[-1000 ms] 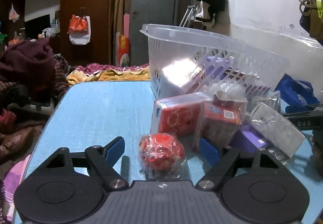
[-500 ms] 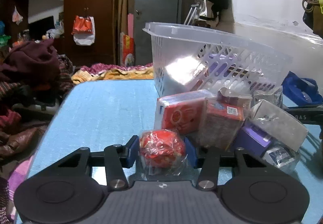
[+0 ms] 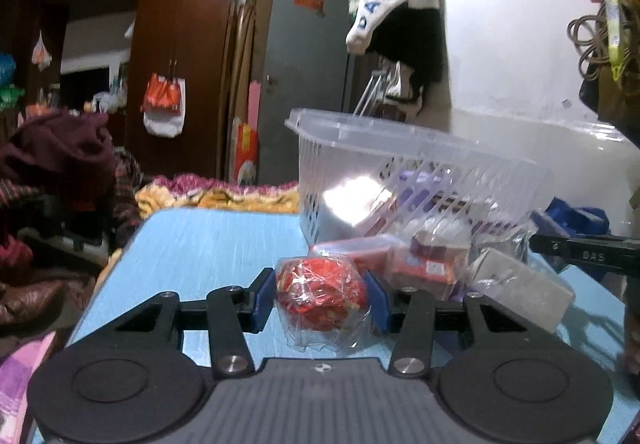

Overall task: Organize objects
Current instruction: 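Lift both items over the white basket and release them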

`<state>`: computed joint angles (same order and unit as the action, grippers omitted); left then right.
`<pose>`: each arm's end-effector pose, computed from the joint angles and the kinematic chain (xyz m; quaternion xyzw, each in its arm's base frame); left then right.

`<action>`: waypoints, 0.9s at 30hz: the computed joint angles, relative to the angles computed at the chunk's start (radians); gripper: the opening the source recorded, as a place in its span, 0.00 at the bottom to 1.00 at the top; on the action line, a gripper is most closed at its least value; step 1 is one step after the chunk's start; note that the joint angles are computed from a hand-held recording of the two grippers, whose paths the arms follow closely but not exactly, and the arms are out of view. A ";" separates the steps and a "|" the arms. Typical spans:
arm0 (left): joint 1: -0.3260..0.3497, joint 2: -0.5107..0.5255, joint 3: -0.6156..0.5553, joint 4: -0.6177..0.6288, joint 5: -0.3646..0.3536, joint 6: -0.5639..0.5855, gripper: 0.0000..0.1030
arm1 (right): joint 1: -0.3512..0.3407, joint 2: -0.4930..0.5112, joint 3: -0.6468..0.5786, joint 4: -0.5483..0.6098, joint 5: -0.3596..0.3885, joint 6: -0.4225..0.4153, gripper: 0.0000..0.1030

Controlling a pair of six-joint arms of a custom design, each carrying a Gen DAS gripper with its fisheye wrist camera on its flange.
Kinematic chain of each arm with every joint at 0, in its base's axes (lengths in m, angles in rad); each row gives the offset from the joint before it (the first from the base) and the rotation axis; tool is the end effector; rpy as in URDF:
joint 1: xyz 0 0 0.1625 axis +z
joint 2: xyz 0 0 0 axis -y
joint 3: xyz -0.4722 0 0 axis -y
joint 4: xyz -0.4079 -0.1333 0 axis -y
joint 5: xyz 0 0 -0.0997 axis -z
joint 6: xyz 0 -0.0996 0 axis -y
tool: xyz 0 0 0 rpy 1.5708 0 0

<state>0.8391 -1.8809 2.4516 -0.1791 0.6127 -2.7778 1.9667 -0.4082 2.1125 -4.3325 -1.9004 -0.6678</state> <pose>0.0168 -0.3028 0.2778 0.1653 0.7632 -0.5552 0.2864 0.2900 -0.4317 -0.0138 0.3606 -0.7761 0.4738 0.2078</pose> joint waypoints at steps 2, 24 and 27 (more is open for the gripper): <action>-0.011 -0.032 0.022 -0.034 0.007 0.033 0.50 | 0.001 0.013 0.014 -0.059 0.025 -0.031 0.33; -0.033 0.292 -0.359 0.056 0.063 -0.035 0.50 | 0.109 -0.115 -0.264 0.491 -0.037 -0.024 0.35; 0.029 0.338 -0.404 0.091 0.114 -0.076 0.59 | 0.104 -0.101 -0.281 0.492 -0.026 -0.041 0.63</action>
<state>0.8684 -1.5429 2.0473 -0.0881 0.7265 -2.8540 2.0707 -0.5095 1.8312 -3.8403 -1.9265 -0.7086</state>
